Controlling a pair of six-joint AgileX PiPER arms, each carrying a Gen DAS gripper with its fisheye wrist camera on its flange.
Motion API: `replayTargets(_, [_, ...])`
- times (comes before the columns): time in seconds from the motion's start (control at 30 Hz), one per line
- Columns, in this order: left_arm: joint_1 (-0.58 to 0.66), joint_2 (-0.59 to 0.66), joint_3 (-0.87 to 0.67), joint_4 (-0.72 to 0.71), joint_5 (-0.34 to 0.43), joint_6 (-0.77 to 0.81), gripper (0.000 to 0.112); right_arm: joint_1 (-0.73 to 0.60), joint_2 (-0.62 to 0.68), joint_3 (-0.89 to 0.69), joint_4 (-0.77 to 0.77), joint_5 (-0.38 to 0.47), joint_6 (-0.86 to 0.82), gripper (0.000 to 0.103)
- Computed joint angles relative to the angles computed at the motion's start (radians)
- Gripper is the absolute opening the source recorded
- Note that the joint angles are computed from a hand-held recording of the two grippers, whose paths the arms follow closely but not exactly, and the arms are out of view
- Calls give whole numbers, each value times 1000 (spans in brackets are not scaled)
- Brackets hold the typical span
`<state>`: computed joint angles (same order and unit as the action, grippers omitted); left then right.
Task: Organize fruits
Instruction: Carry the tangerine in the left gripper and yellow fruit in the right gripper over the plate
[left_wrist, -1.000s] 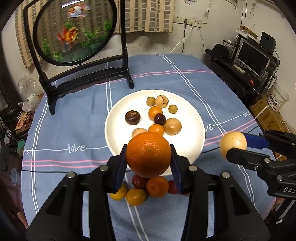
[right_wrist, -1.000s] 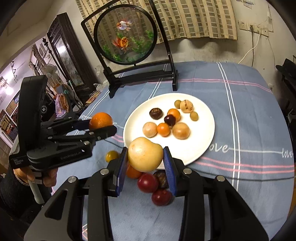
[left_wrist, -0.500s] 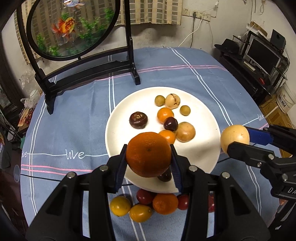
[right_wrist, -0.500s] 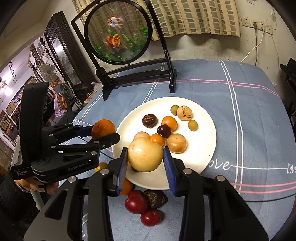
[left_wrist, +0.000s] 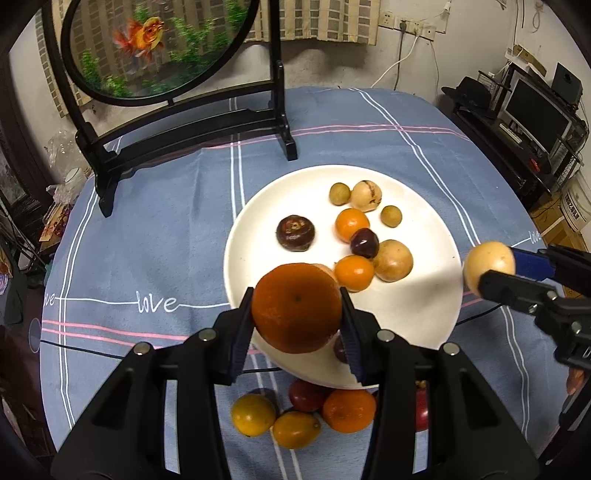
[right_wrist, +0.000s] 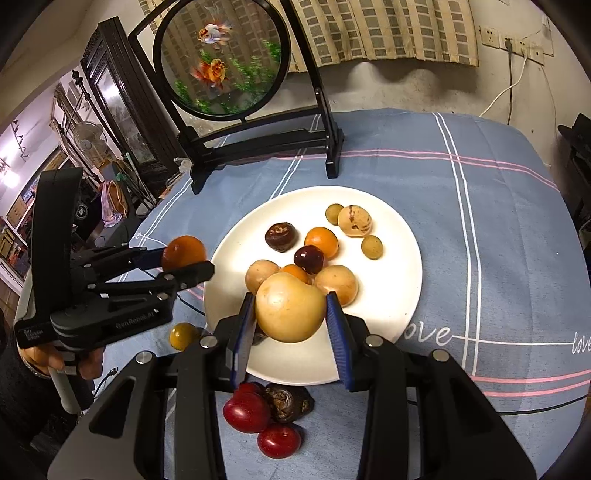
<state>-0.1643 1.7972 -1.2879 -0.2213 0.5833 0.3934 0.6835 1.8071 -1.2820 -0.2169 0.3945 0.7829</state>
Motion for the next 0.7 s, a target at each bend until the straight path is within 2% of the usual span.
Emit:
replayTargets(0.23, [2, 30, -18, 9, 16, -15, 44, -18, 15, 7, 48, -3, -39, 38])
replayTargets(0.7, [-55, 100, -103, 64, 24, -74, 44, -52, 113, -136, 148, 38, -187, 38])
